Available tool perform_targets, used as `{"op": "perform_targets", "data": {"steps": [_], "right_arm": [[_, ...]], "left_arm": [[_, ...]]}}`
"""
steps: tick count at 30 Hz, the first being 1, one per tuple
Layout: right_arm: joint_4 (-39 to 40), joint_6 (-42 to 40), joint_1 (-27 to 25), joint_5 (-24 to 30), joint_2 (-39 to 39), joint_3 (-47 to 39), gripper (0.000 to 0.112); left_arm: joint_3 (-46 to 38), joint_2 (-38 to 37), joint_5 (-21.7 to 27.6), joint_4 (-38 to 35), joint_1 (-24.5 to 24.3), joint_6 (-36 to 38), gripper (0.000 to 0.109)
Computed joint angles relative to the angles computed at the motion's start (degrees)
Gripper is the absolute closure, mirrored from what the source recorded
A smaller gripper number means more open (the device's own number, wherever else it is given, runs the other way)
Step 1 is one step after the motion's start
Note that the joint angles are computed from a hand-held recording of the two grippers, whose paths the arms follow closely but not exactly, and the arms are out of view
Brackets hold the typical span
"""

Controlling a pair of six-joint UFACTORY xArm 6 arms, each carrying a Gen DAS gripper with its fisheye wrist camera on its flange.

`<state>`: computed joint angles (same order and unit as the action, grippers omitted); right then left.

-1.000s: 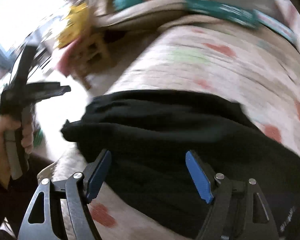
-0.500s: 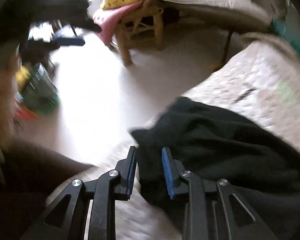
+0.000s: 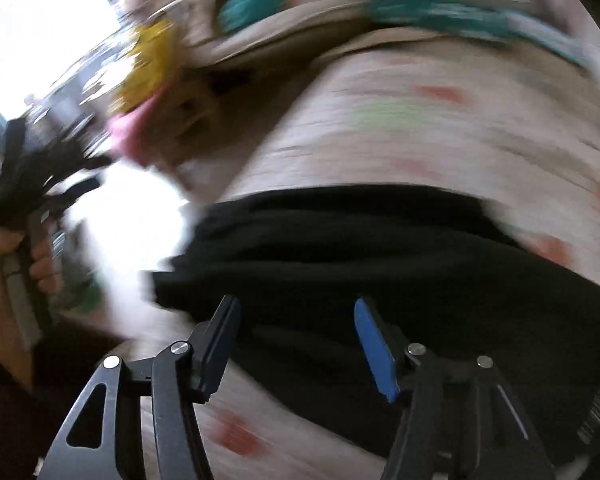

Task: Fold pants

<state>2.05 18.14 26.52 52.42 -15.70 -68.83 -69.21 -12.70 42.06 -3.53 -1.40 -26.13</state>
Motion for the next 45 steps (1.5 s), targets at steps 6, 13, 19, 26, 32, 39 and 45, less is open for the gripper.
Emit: {"op": "perform_targets", "data": {"steps": [6,13,19,26,32,39,45], "right_arm": [[-10.1,14.1,-17.6,6.7,-21.9,14.8,0.048],[-3.9,14.6,-29.5,9.6,-25.1,18.4,0.047],[-12.4,16.3,-25.9,14.5,-23.1,18.4,0.069],[-20.3,20.2,-20.5,17.1,-24.9,16.3,0.088],[-19.9,24.2,-17.2,24.8,-26.8,14.2,0.091],[-21.2,25.4,-15.6,35.9,-25.4,13.2,0.064],[-33.0,29.4,-5.2,41.9,-23.3,6.1,0.04]], "left_arm": [[0.6,0.0,-0.3,2.8,-5.7,3.8,0.069],[1.5,0.1,0.6,7.3,-7.6,3.7,0.068],[0.8,1.1,2.6,3.7,-6.8,4.5,0.068],[0.7,1.3,3.2,2.9,-6.6,5.1,0.068],[0.3,1.9,4.6,3.6,-6.9,4.7,0.068],[0.6,1.5,5.8,4.3,-7.5,5.0,0.067],[0.3,2.4,8.7,1.1,-9.1,9.2,0.065]]}}
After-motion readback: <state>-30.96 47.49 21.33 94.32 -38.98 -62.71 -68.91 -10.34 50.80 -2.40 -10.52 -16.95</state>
